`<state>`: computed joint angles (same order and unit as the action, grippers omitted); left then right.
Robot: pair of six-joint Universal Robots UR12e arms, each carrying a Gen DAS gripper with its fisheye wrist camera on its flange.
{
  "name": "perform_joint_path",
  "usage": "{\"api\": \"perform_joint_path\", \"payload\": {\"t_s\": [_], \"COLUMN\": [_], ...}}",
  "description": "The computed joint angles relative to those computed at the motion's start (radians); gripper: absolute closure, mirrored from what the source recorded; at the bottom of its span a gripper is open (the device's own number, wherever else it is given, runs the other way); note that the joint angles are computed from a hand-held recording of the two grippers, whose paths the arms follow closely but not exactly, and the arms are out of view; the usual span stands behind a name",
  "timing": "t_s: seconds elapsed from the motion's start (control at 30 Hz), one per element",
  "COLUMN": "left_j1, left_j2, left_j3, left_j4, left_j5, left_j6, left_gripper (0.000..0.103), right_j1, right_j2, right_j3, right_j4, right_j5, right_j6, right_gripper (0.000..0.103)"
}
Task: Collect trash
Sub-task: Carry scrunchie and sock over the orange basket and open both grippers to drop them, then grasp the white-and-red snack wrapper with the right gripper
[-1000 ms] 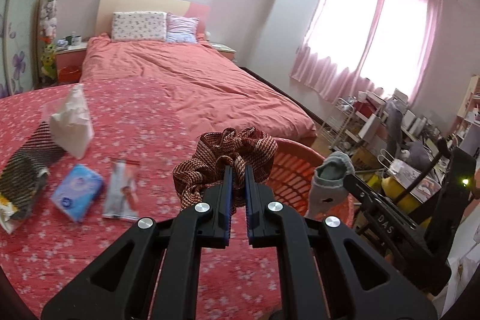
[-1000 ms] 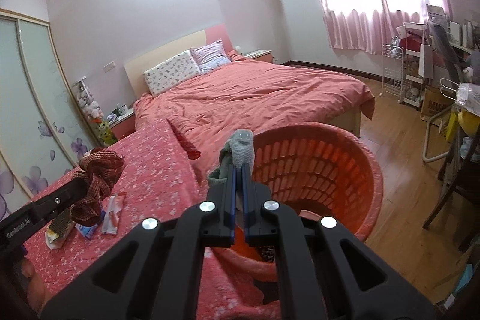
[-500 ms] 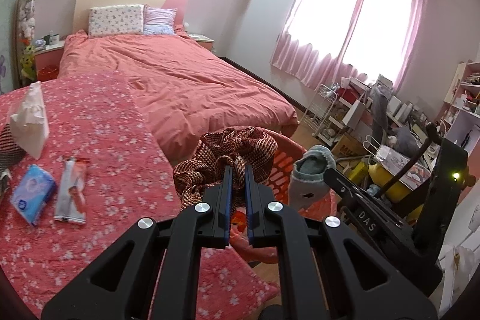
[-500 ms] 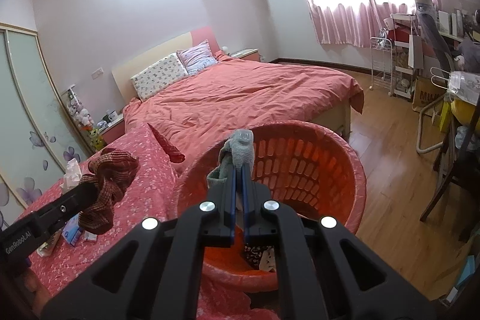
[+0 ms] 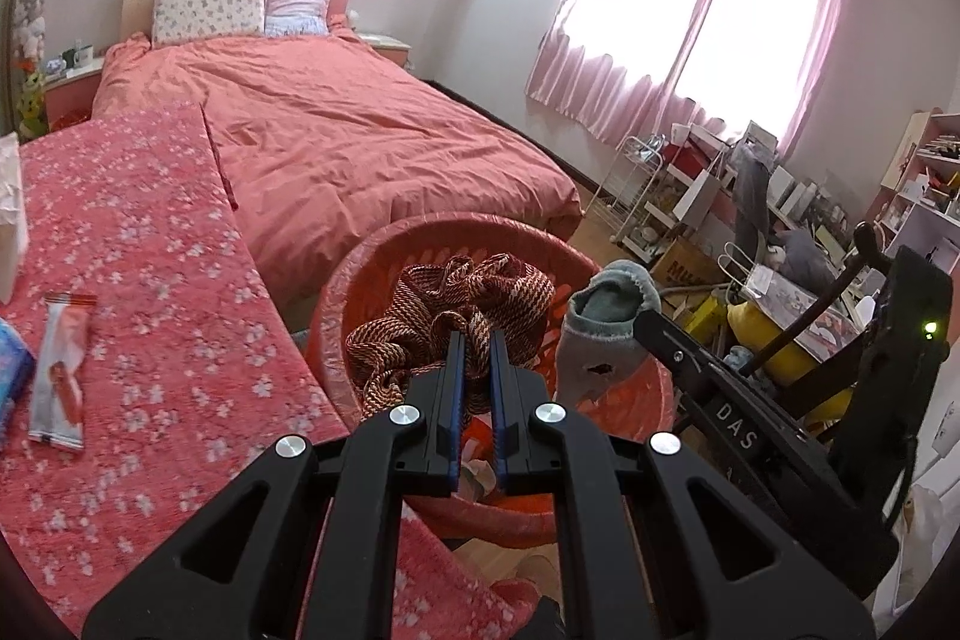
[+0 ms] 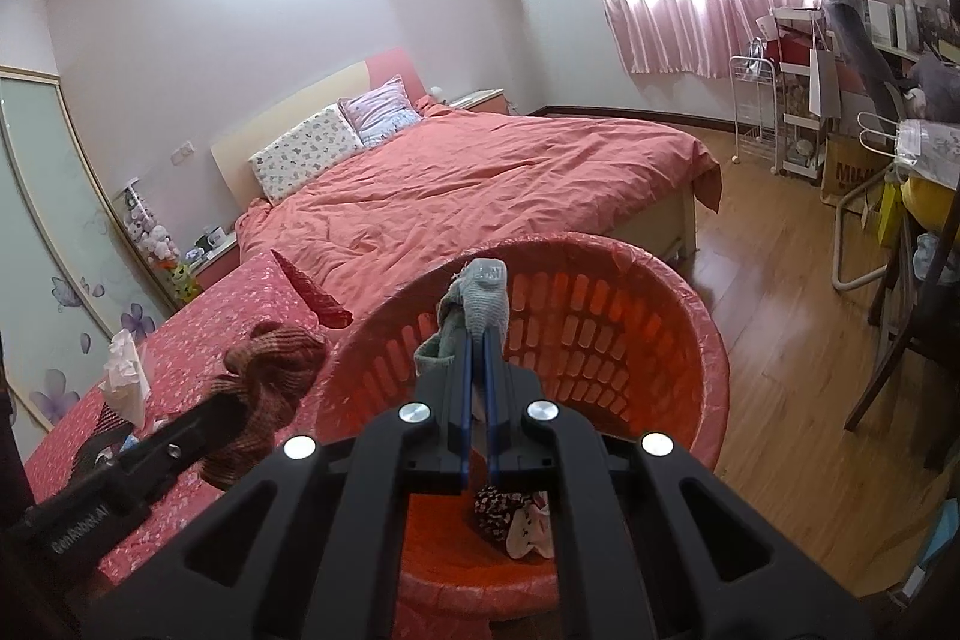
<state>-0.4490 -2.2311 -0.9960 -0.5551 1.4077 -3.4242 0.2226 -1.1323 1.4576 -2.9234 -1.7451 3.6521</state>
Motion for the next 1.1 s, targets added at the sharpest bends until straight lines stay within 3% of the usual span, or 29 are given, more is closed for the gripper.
{"api": "perform_joint_path", "payload": {"t_s": [0.17,0.23,0.3,0.43,0.47,0.53,0.83,1.1], "left_j1": [0.003,0.006,0.008,0.009,0.009,0.008,0.015,0.038], "left_j2": [-0.024,-0.033,-0.037,-0.034,-0.031,-0.014,0.056,0.131], "left_j3": [0.042,0.058,0.065,0.06,0.057,0.029,-0.066,-0.174], "left_j4": [-0.067,-0.105,-0.128,-0.157,-0.157,-0.134,-0.109,-0.049], "left_j5": [-0.024,-0.045,-0.051,-0.041,-0.032,0.004,0.138,0.253], "left_j6": [0.008,0.008,0.007,0.005,0.004,0.003,0.033,0.005], "left_gripper": [0.095,0.094,0.088,0.076,0.067,0.061,0.053,0.052], "right_j1": [-0.009,-0.014,-0.016,-0.016,-0.016,-0.015,0.008,0.053], "right_j2": [0.009,0.011,0.014,0.013,0.011,0.006,-0.004,0.013], "right_j3": [-0.005,-0.006,-0.009,-0.007,-0.004,0.002,-0.005,-0.059], "right_j4": [0.004,0.009,0.016,0.032,0.034,0.041,0.074,0.108], "right_j5": [0.016,0.026,0.035,0.015,0.012,0.001,-0.041,-0.017], "right_j6": [0.017,0.035,0.043,0.052,0.054,0.055,0.024,-0.047], "right_gripper": [0.097,0.092,0.09,0.072,0.072,0.068,0.05,0.049]}}
